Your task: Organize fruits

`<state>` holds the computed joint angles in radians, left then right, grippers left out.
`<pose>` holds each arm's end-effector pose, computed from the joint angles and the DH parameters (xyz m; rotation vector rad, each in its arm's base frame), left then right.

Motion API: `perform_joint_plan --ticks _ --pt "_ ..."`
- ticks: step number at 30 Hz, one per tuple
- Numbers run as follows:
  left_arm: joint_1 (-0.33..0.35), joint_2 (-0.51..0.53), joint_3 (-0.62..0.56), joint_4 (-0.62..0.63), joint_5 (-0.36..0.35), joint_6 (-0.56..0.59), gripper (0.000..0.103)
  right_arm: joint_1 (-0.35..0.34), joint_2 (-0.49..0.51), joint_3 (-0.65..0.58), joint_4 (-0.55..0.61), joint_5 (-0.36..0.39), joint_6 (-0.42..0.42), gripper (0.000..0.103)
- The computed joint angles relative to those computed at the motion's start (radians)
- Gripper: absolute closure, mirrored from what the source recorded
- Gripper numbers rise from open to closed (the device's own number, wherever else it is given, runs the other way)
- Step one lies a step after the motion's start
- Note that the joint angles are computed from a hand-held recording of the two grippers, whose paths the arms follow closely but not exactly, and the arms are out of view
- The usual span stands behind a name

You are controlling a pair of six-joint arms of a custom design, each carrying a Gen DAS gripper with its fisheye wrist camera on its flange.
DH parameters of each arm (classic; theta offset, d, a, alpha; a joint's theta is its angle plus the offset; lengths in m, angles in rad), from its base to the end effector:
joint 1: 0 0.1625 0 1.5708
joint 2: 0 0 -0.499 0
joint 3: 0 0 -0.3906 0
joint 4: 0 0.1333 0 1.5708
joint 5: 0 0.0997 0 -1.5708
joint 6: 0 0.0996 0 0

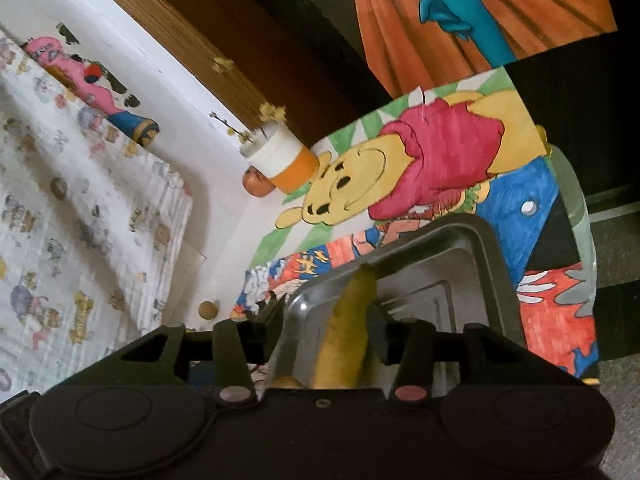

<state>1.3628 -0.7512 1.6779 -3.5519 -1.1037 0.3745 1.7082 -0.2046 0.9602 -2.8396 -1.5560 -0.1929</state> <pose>0.0244 -0.7470 0.2335 0.3555 2.2956 -1.2894 0.2580 -0.8816 -0.0418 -0.5053 2.9961 -0.7976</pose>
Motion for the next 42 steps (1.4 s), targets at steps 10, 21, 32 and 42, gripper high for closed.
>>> perform_joint_plan --ticks 10,21,32,42 --pt "-0.061 -0.087 0.162 -0.185 0.062 -0.066 0.0 0.023 -0.122 0.228 -0.171 0.03 -0.02 0.023" --pt "-0.161 -0.149 0.339 -0.394 0.278 -0.046 0.0 0.046 -0.233 0.508 -0.376 0.059 -0.103 0.001" --pt "-0.212 -0.17 0.553 -0.637 0.36 -0.017 0.0 0.062 -0.277 0.783 -0.651 0.065 -0.298 0.001" --pt "-0.225 -0.182 0.69 -0.743 0.433 -0.011 0.0 0.079 -0.282 0.936 -0.768 -0.017 -0.395 0.0"
